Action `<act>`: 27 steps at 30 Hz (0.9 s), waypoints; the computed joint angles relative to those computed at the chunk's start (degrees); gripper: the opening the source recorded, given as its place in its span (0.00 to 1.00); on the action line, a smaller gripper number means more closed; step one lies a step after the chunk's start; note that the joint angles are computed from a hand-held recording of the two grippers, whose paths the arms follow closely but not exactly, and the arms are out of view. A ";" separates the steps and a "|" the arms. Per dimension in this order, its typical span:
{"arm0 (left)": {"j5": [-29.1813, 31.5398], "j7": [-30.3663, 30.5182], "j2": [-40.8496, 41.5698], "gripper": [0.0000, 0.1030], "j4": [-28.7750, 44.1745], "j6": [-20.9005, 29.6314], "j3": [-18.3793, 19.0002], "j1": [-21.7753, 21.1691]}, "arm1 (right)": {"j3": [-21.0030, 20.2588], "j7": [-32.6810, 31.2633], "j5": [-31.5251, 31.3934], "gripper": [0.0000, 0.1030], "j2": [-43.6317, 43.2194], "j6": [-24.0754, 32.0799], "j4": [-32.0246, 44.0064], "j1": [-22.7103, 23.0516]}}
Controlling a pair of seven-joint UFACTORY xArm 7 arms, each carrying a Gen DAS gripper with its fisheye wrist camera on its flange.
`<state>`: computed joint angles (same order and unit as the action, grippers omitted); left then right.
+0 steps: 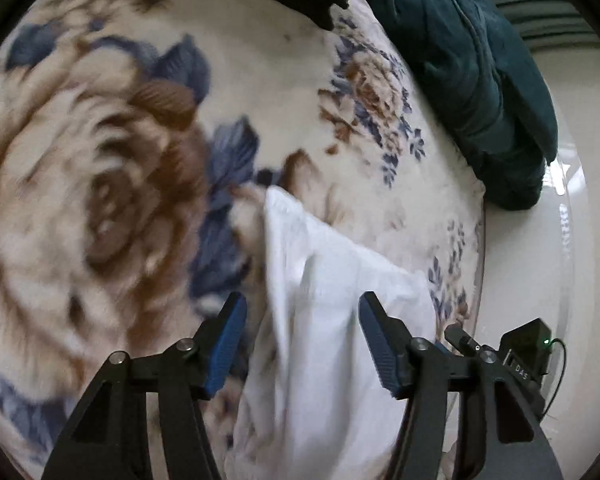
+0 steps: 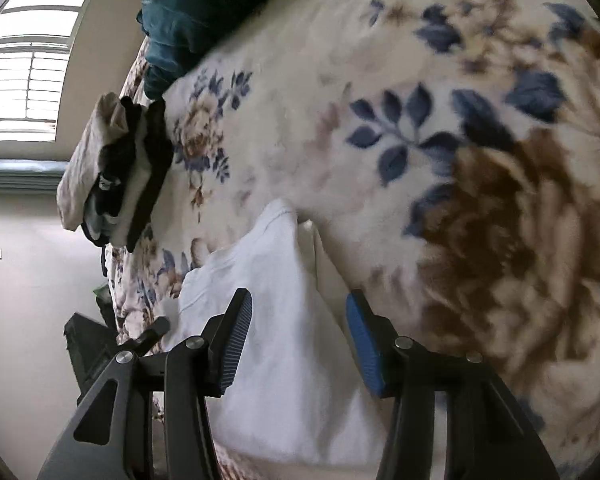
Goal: Fold small clothes
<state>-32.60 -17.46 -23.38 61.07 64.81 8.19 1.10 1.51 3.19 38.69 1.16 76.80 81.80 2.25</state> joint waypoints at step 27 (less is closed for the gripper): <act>-1.36 8.93 13.24 0.24 13.67 6.46 -1.76 4.65 | 2.38 5.81 -13.12 0.04 8.51 -5.03 9.85 2.15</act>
